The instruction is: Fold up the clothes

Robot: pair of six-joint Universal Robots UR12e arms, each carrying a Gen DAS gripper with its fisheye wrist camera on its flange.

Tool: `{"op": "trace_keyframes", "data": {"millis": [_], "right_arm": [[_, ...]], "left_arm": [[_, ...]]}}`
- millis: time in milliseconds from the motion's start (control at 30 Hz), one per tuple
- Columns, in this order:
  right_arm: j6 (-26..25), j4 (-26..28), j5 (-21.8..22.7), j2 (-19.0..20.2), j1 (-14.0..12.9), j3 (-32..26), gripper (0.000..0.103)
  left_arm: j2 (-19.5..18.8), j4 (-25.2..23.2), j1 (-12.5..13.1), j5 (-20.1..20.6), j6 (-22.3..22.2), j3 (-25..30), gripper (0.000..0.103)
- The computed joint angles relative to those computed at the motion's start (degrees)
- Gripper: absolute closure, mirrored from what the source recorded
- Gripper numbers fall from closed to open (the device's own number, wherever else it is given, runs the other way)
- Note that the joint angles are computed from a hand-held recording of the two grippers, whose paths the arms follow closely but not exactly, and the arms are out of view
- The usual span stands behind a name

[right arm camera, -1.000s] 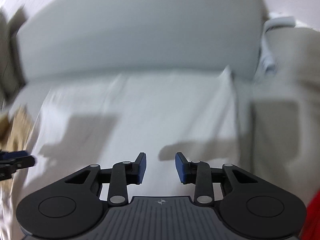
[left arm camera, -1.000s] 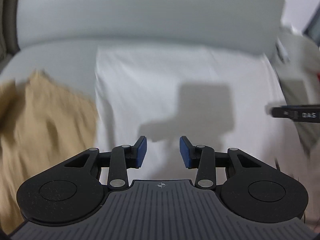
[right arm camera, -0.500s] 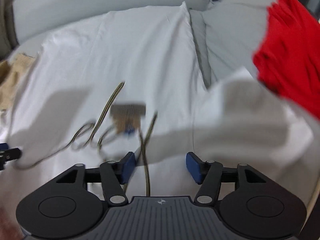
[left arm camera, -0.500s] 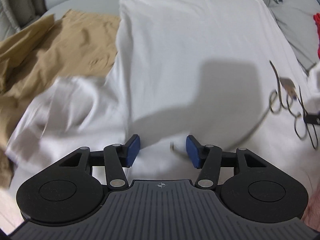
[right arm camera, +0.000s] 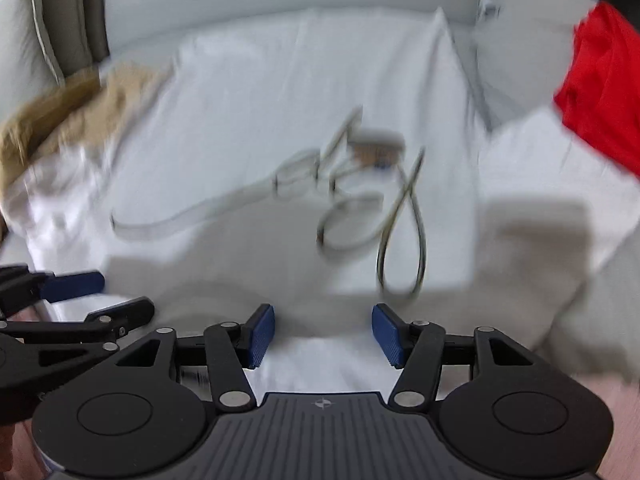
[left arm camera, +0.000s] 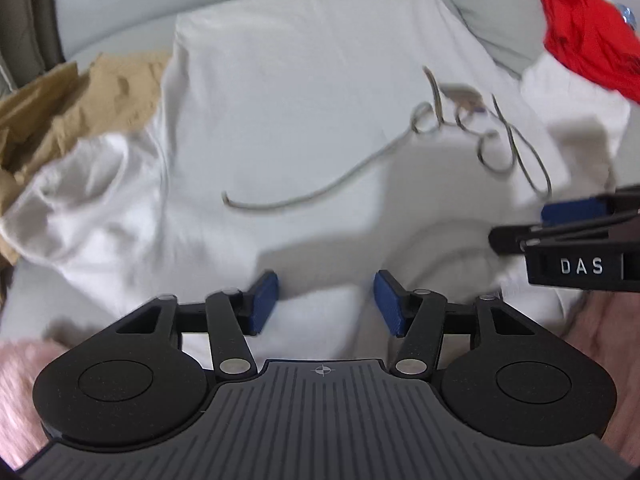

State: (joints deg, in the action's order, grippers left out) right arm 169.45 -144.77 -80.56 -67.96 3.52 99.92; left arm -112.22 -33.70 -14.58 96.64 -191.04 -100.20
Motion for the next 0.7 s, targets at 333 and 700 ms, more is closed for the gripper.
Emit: {"op": "trace_keyframes", "data": {"millis": [333, 700], "right_arm": [[2.86, 9.21, 3.87, -5.2, -1.37, 2.75, 0.04], [4.29, 3.55, 6.76, -5.87, -0.93, 4.47, 0.04]], "left_arm": [[4.43, -9.08, 3.84, -10.77, -7.46, -2.11, 0.038], [8.75, 17.05, 7.57, -4.65, -26.25, -12.37, 0.038]]}}
